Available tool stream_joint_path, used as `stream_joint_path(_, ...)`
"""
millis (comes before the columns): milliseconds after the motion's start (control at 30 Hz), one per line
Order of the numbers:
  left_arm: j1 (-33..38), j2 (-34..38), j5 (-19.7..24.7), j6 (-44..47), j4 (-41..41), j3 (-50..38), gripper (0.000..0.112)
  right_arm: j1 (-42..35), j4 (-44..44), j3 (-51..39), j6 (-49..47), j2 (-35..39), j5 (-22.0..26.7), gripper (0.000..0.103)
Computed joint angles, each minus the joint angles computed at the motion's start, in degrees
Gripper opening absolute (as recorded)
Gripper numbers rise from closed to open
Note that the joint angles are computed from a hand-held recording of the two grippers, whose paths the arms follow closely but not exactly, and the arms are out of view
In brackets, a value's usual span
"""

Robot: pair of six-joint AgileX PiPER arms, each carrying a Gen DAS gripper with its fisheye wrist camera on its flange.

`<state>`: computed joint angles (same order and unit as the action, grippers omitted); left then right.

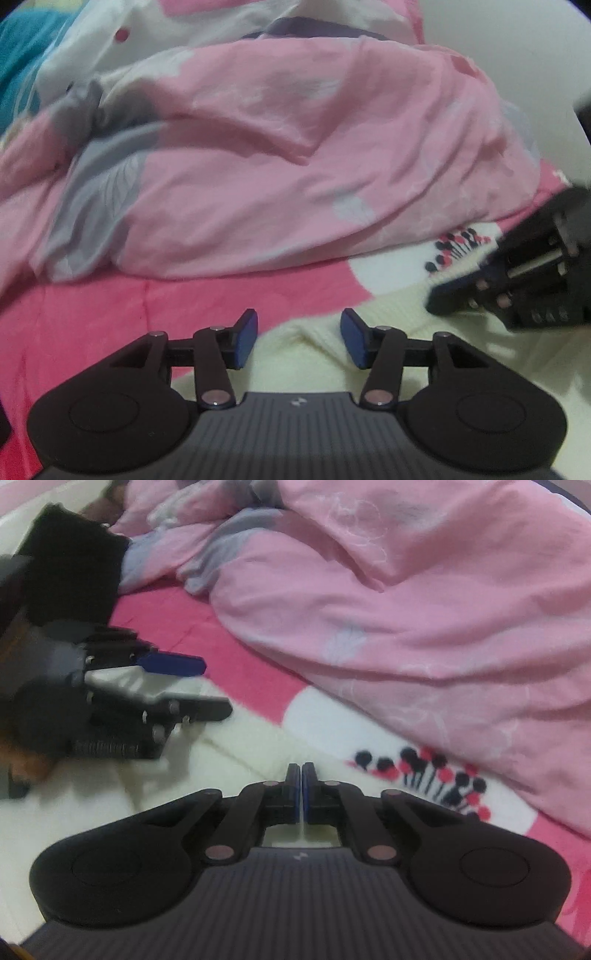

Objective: Fold clothes

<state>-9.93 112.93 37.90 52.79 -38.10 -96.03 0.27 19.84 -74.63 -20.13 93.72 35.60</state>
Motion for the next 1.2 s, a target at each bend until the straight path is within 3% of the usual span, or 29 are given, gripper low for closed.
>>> stream_joint_path(200,-0.45,-0.21,-1.00,-0.32,0.77,0.52,0.052,-4.54,7.31,2.33,-2.83,-3.86,3.41,0.000)
stream_joint_path(300,-0.77,-0.42,-1.60,-0.61,1.57,0.80,0.052,-6.41,14.95,2.69,-6.97,-5.21,2.06,0.001)
stream_joint_path(433,-1.28,-0.79,-2.63,-0.86,2.64,1.34,0.053,-6.52,6.69,3.13,-1.64,-2.41,0.98,0.000)
stream_joint_path(567,-1.70,-1.15,-3.53,-1.15,3.60,1.86,0.054,-11.11,16.89,7.57,-5.73,-5.30,0.84,0.000)
stream_joint_path(700,-2.21,-1.74,-5.17,-1.18,4.50,2.98,0.054,-7.65,13.18,7.14,-2.37,-8.04,-0.82,0.001)
stream_joint_path(833,-3.15,-2.48,-7.65,-3.10,7.22,4.35,0.060,-4.71,2.25,5.52,8.64,-3.79,-1.58,0.000)
stream_joint_path(900,-3.77,-3.09,-8.74,-5.61,9.89,4.83,0.064,-4.13,2.08,7.69,10.99,-4.68,-4.32,0.000)
stream_joint_path(933,-4.05,-3.56,-9.07,-7.30,11.54,4.96,0.065,-3.92,0.79,7.29,14.76,-5.83,-3.23,0.000)
stream_joint_path(1033,-3.30,-7.12,-7.31,-12.40,13.17,6.06,0.064,-2.48,-0.97,8.14,20.43,-12.00,-0.72,0.004)
stream_joint_path(1200,0.16,-20.20,-1.68,-12.12,9.33,12.64,0.065,4.26,-11.71,13.64,35.61,-31.45,5.30,0.004)
